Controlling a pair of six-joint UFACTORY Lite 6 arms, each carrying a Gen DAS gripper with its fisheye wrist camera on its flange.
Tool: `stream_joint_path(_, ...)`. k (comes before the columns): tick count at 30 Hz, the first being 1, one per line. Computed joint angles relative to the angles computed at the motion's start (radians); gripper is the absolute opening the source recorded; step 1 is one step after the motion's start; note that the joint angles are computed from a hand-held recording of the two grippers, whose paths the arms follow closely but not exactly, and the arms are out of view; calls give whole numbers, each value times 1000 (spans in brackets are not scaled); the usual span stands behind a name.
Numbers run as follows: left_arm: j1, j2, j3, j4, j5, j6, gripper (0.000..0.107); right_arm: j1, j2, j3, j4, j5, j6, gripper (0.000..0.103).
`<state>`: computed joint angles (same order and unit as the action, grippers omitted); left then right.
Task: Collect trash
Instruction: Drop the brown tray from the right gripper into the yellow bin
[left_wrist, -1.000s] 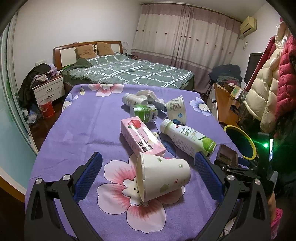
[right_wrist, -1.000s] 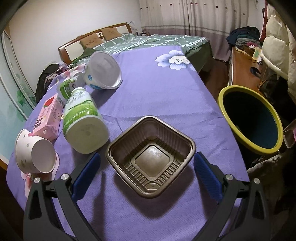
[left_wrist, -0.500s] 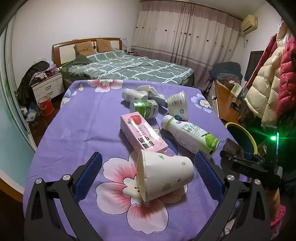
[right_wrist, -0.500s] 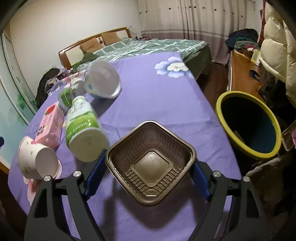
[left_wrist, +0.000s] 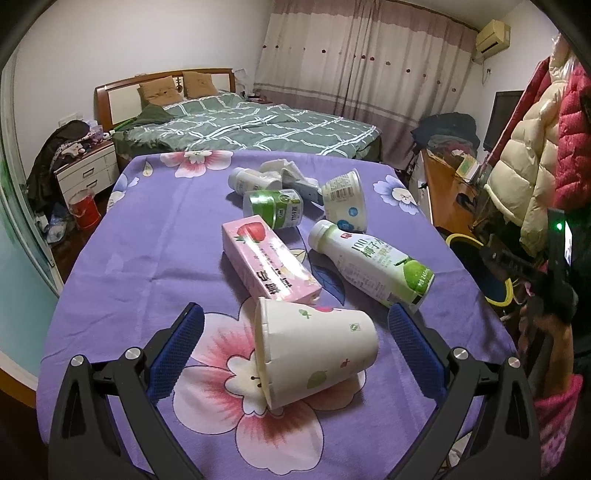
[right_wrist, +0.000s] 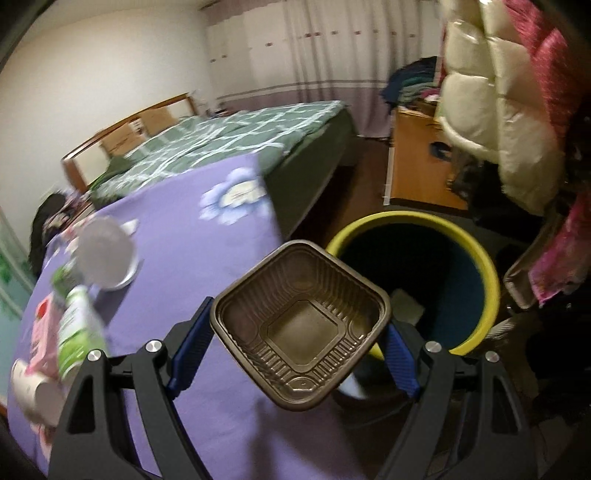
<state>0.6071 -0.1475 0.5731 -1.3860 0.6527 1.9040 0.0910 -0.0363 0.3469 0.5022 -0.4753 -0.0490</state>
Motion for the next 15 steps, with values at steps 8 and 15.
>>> stream_joint_path(8,-66,-4,-8,-15,-42,-9,98,-262,207,164,-214,13,107,79)
stream_joint_path(15,-108,25,4,-34,-75,-1,98,-331,334,282,-180,11,78,94)
